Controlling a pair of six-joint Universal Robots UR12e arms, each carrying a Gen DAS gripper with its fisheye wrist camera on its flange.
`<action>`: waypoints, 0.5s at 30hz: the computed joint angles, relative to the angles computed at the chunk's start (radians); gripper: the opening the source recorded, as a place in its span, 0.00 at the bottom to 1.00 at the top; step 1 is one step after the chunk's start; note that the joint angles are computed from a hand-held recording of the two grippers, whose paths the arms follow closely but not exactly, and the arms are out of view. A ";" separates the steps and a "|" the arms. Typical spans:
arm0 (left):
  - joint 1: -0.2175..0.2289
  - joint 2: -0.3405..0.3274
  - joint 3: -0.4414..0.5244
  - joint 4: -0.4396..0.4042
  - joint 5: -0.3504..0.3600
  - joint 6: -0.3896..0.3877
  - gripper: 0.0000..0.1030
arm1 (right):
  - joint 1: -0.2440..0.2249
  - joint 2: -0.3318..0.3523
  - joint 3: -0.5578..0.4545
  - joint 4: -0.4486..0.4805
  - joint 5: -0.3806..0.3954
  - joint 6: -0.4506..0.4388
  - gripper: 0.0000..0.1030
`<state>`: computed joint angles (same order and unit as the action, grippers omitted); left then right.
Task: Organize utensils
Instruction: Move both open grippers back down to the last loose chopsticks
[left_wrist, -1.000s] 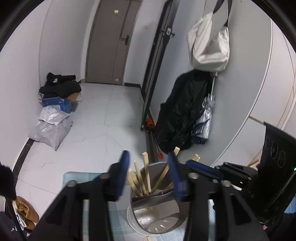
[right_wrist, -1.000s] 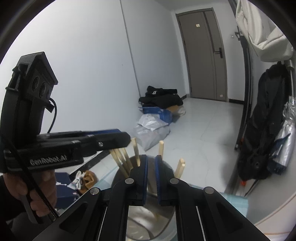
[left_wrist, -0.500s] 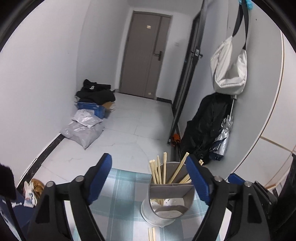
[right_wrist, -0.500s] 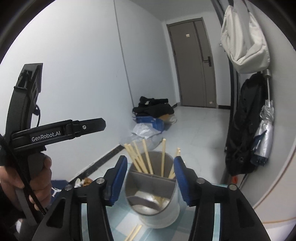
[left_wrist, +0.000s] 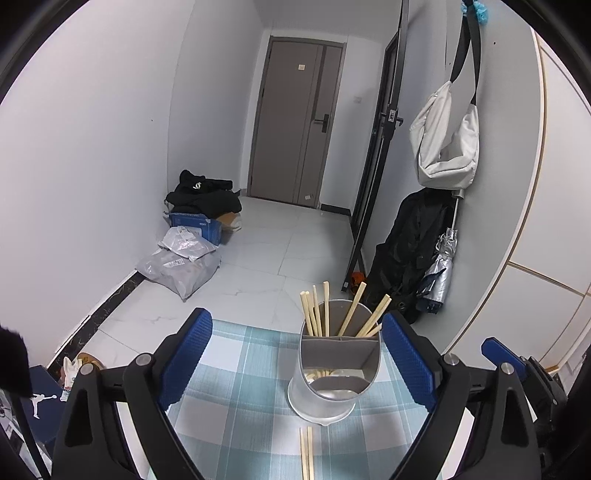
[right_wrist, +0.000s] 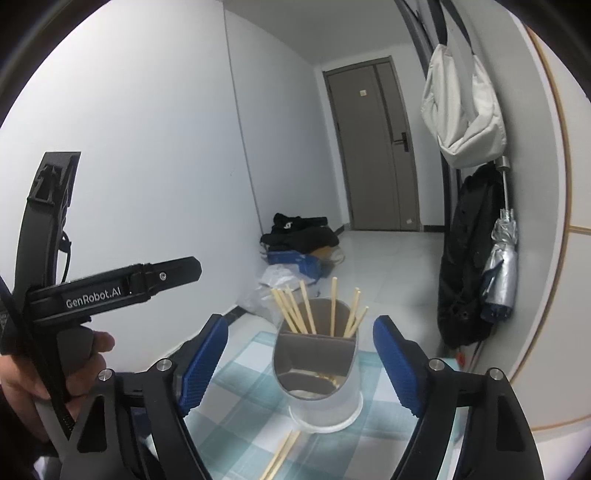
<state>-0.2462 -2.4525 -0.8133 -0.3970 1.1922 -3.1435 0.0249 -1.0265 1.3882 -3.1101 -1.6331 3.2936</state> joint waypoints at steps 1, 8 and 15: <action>0.000 0.005 -0.010 0.009 0.002 0.000 0.92 | 0.001 -0.002 0.004 -0.004 -0.002 0.001 0.80; 0.002 0.035 -0.086 0.093 0.022 0.005 0.95 | 0.018 -0.014 0.035 -0.041 -0.062 0.010 0.86; 0.003 0.039 -0.121 0.118 0.029 0.009 0.97 | 0.031 -0.016 0.057 -0.026 -0.097 0.005 0.87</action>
<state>-0.2436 -2.4131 -0.9338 -0.2788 1.2211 -3.1344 0.0556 -1.0427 1.4449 -3.1362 -1.7299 3.2985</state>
